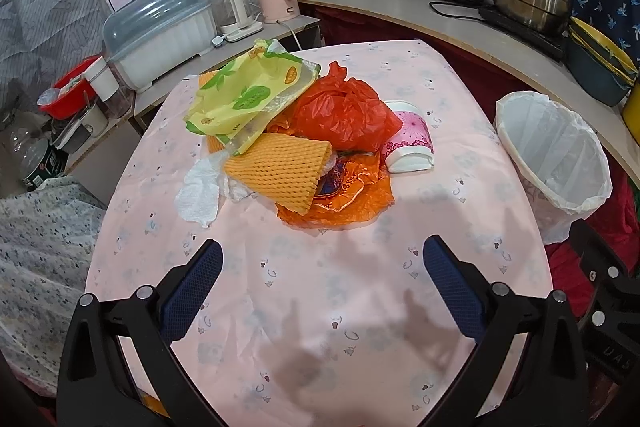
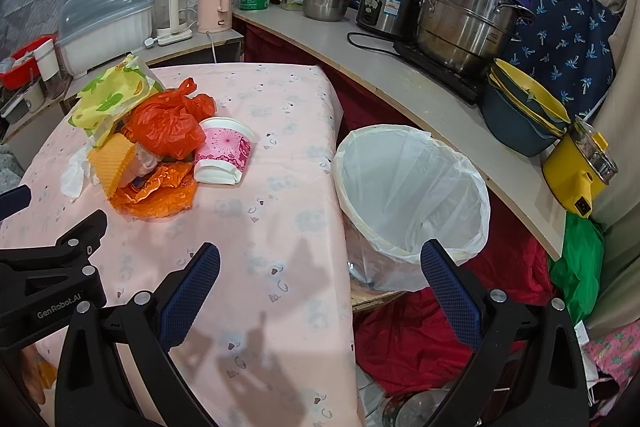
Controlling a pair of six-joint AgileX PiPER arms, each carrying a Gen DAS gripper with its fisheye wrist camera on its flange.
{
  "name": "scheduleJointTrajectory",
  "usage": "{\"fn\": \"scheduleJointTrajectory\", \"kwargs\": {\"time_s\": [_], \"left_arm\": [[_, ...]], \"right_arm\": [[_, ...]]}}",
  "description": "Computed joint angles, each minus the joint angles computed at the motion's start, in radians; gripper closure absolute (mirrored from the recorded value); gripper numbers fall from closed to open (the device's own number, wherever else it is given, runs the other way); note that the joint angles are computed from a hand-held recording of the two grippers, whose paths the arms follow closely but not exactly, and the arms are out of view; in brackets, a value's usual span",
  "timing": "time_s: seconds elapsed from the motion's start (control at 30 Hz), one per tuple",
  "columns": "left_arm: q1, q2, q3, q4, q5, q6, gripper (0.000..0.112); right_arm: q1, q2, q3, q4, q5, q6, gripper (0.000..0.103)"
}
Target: Collect trash
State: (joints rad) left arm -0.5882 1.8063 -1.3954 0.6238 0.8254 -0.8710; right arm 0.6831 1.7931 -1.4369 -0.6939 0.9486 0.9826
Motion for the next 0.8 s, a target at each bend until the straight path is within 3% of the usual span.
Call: {"fn": "scheduleJointTrajectory", "kwargs": {"time_s": [0.4,0.8], "left_arm": [[0.038,0.013,-0.012,-0.042,-0.026,0.046,0.016],[0.174,0.033,0.028,-0.171,-0.157,0.164,0.016]], "right_arm": [[-0.006,0.028,-0.027,-0.008,-0.001,0.012,0.007],[-0.034,0.124,-0.1,-0.015,-0.056,0.05,0.007]]}}
